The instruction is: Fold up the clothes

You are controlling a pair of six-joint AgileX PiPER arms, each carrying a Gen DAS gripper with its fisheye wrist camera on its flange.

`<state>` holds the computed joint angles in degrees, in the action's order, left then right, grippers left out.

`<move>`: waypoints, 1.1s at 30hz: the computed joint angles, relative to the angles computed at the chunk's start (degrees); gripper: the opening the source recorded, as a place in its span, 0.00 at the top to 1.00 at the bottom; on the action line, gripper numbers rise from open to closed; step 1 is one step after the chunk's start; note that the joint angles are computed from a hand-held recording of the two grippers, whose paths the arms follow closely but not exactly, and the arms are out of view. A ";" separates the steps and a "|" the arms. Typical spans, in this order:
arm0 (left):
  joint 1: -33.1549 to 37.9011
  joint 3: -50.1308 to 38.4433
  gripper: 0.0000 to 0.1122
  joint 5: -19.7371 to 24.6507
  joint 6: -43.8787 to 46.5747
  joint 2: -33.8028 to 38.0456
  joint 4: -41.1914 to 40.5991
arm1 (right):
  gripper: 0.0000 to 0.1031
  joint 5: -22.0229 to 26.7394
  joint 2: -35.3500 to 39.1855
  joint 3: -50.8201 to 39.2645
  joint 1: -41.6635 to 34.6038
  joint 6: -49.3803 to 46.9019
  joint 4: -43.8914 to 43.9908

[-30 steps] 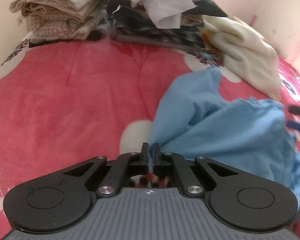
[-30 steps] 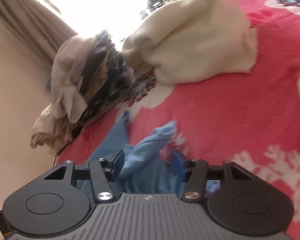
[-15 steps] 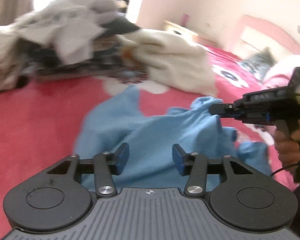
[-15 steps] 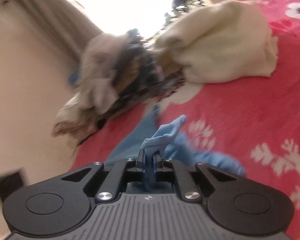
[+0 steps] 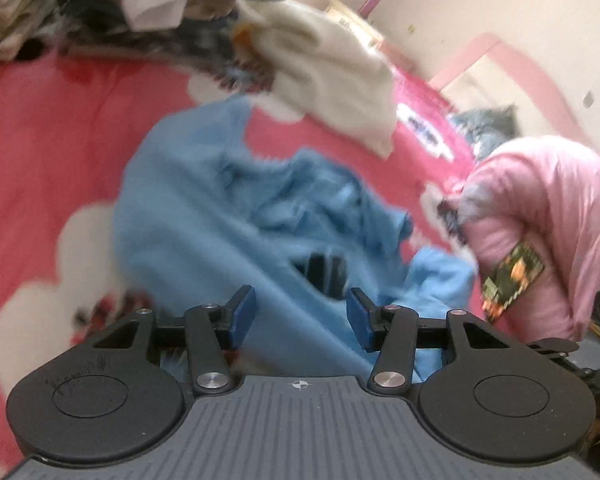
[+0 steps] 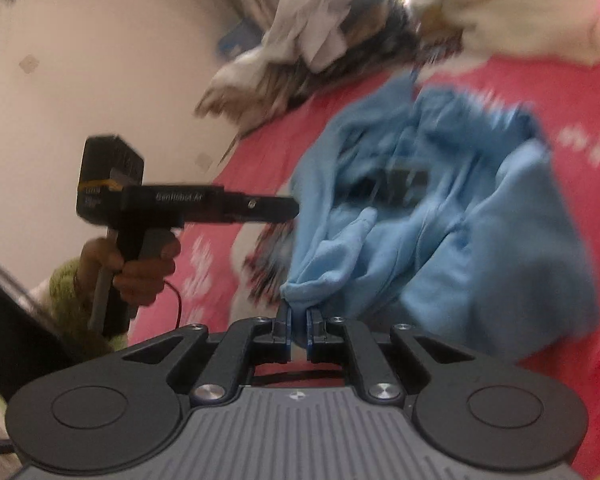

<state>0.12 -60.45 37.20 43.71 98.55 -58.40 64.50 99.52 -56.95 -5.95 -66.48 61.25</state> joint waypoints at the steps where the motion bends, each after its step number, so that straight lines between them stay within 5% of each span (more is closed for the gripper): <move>1: 0.12 0.91 0.55 0.36 -1.30 -0.73 1.40 | 0.92 -0.39 0.07 1.15 0.85 -0.53 -0.08; 8: -0.05 4.87 0.55 3.27 -5.32 -2.11 4.91 | 0.87 -4.72 0.23 1.27 8.49 5.73 -11.23; 14: -3.50 4.34 0.54 1.29 -9.65 0.69 8.15 | 0.59 2.71 -6.37 -1.05 -2.29 -1.55 -8.44; 17: -4.75 4.15 0.54 -0.20 -11.40 0.90 9.32 | 0.47 -2.91 -5.61 -3.21 -4.78 0.34 -4.51; 22: -8.39 2.83 0.61 -2.52 -17.35 1.68 16.79 | 0.47 -19.29 1.55 -9.82 0.41 12.98 -9.33; 24: -9.34 2.58 0.67 -3.64 -20.12 1.98 19.50 | 0.48 -22.34 5.87 -13.11 3.00 20.54 -15.38; 28: -9.38 2.68 0.94 -4.56 -21.67 1.88 21.89 | 0.70 -12.69 10.97 -16.47 1.67 25.76 -19.03; 30: -8.26 3.30 0.96 -4.12 -19.78 1.54 20.51 | 0.84 -9.63 9.15 -13.60 0.87 24.14 -19.28; 33: -6.53 4.30 0.96 -3.32 -19.29 0.60 20.18 | 0.91 -3.35 5.64 -9.12 -0.39 22.67 -19.88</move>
